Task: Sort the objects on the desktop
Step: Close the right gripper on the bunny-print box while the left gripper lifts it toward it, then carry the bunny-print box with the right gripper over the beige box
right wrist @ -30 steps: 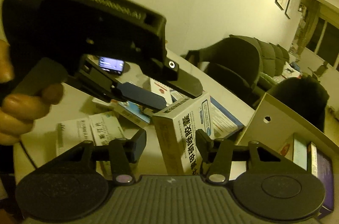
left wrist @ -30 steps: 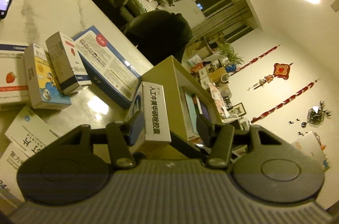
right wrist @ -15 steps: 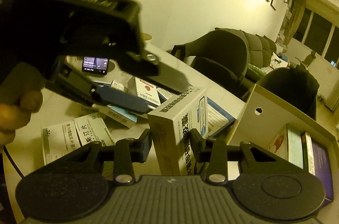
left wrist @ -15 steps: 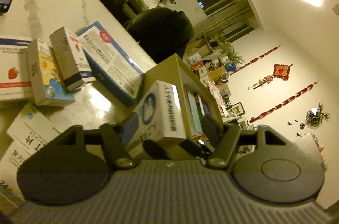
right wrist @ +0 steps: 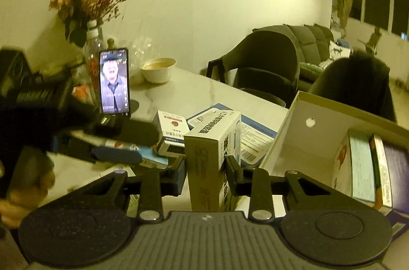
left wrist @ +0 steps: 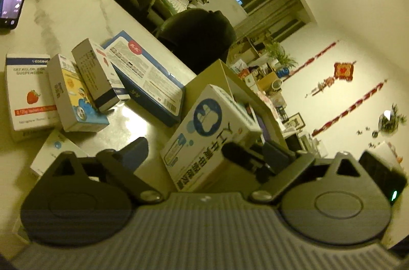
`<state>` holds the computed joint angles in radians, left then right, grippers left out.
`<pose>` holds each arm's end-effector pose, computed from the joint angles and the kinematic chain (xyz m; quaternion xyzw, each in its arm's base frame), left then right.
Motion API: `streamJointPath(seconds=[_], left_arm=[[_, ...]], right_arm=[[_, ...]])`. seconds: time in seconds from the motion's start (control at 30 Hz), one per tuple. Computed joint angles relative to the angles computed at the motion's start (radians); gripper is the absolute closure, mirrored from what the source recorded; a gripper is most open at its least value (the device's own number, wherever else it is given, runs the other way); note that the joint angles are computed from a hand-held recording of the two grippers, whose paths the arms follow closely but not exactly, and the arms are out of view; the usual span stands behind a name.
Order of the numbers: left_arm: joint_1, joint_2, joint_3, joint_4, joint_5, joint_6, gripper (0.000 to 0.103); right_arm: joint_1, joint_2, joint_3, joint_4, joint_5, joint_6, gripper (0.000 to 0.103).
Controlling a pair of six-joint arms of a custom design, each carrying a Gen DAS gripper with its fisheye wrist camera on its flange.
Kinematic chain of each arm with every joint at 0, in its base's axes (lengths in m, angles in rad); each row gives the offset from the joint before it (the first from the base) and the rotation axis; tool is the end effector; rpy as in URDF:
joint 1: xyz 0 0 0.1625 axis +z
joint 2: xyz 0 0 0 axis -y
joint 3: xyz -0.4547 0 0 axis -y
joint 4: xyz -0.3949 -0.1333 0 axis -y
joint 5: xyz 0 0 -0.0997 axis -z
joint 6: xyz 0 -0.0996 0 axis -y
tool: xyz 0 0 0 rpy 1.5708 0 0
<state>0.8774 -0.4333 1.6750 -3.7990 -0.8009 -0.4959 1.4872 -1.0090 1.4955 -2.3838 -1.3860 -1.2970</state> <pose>-0.2628 -0.6332 0.0234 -0.0965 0.8299 -0.5488 0.0281 0.0912 -0.7273 0.3019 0.5725 -0.7986 0.1828 0.0329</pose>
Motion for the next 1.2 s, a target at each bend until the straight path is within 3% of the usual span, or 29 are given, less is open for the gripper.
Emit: streamJointPath(seconds=[0.47, 0.87, 1.2], left_arm=[[-0.014, 0.018, -0.032, 0.039, 0.001, 0.065, 0.002], [-0.014, 0.025, -0.05, 0.043, -0.058, 0.088, 0.002], [-0.013, 0.023, -0.049, 0.052, -0.059, 0.07, 0.001]], right_arm=[[-0.017, 0.034, -0.192, 0.268, 0.123, 0.166, 0.069], [-0.039, 0.103, -0.425, 0.544, 0.242, 0.32, 0.069], [-0.054, 0.141, -0.549, 0.566, 0.306, 0.412, 0.069]])
